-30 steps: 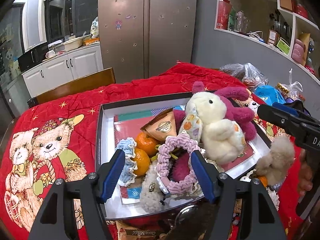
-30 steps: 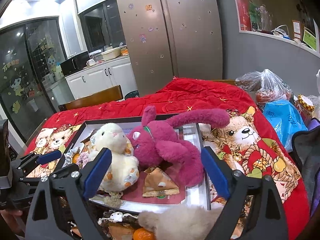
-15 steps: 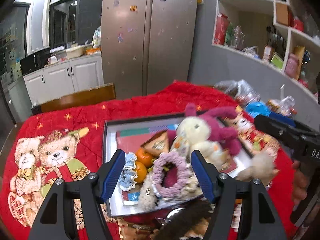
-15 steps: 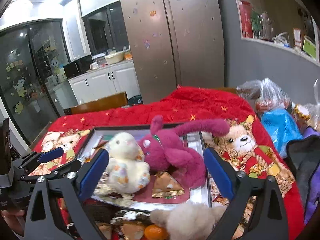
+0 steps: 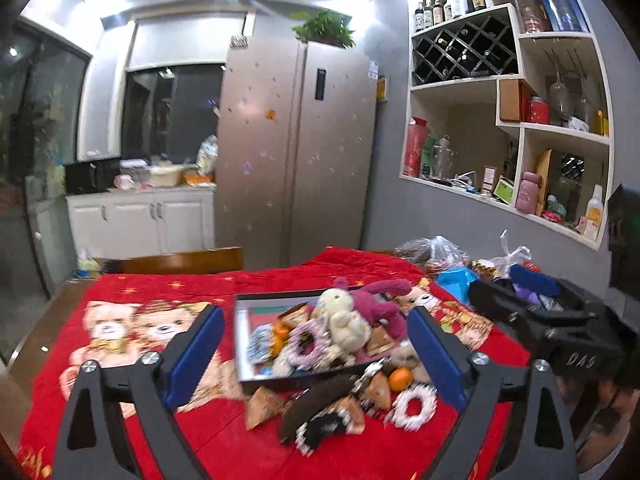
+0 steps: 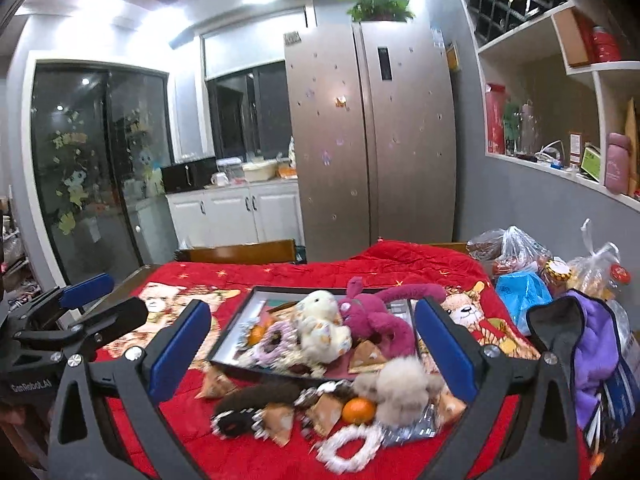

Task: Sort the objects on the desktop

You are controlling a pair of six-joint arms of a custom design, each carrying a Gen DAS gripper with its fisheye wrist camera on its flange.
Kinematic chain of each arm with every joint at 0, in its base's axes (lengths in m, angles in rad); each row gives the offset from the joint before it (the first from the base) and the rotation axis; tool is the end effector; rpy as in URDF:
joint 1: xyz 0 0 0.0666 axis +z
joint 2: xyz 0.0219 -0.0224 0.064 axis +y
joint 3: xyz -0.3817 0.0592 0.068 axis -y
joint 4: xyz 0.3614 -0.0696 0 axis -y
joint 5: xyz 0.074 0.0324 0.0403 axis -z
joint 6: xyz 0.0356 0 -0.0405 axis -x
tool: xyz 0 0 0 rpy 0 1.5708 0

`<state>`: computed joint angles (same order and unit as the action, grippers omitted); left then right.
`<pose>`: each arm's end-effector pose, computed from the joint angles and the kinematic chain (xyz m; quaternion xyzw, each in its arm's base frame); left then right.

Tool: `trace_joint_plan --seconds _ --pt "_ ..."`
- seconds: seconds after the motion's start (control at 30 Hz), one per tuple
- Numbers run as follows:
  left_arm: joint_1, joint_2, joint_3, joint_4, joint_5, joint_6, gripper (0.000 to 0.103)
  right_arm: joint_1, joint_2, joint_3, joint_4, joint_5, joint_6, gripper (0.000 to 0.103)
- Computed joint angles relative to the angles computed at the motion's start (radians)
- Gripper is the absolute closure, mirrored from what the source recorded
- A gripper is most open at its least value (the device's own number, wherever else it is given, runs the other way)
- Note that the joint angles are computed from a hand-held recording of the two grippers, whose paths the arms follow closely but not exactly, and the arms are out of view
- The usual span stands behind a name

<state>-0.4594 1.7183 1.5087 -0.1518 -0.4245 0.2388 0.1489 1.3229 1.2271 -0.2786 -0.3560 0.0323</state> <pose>0.5425 -0.2525 0.3851 -0.0305 0.8125 -0.0272 0.5815 0.4470 0.0792 0.4433 -0.1729 0.8009 0.1784 0.5448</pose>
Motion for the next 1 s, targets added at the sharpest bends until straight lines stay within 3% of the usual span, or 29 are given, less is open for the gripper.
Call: trace_joint_plan --seconds 0.13,0.3,0.43,0.6,0.73,0.83,0.9,1.0 --pt "-0.039 -0.069 -0.171 0.148 -0.110 -0.021 0.003 0.000 -0.110 -0.148 0.071 -0.002 0.014 0.000" --pt "-0.083 -0.103 -0.310 0.219 -0.178 0.014 0.000 -0.018 -0.221 -0.319 0.142 -0.068 0.009 0.000" --pt "-0.123 -0.091 -0.394 0.321 -0.280 0.019 0.000 -0.006 -0.286 -0.442 0.206 -0.036 0.000 0.000" --pt "-0.118 -0.078 -0.418 0.315 -0.254 0.056 0.000 0.002 -0.288 -0.514 0.268 0.014 -0.003 0.000" --pt "-0.091 -0.062 -0.419 0.284 -0.214 0.118 0.000 0.010 -0.258 -0.552 0.362 0.056 -0.002 0.000" --pt "-0.074 -0.045 -0.429 0.297 -0.164 0.118 0.000 0.011 -0.228 -0.562 0.389 0.060 -0.006 0.000" --pt "-0.060 -0.038 -0.416 0.249 -0.126 0.153 0.000 0.014 -0.212 -0.561 0.393 0.072 -0.001 0.000" --pt "-0.049 -0.053 -0.447 0.302 -0.088 0.170 0.000 0.022 -0.192 -0.543 0.373 0.079 0.006 0.000"
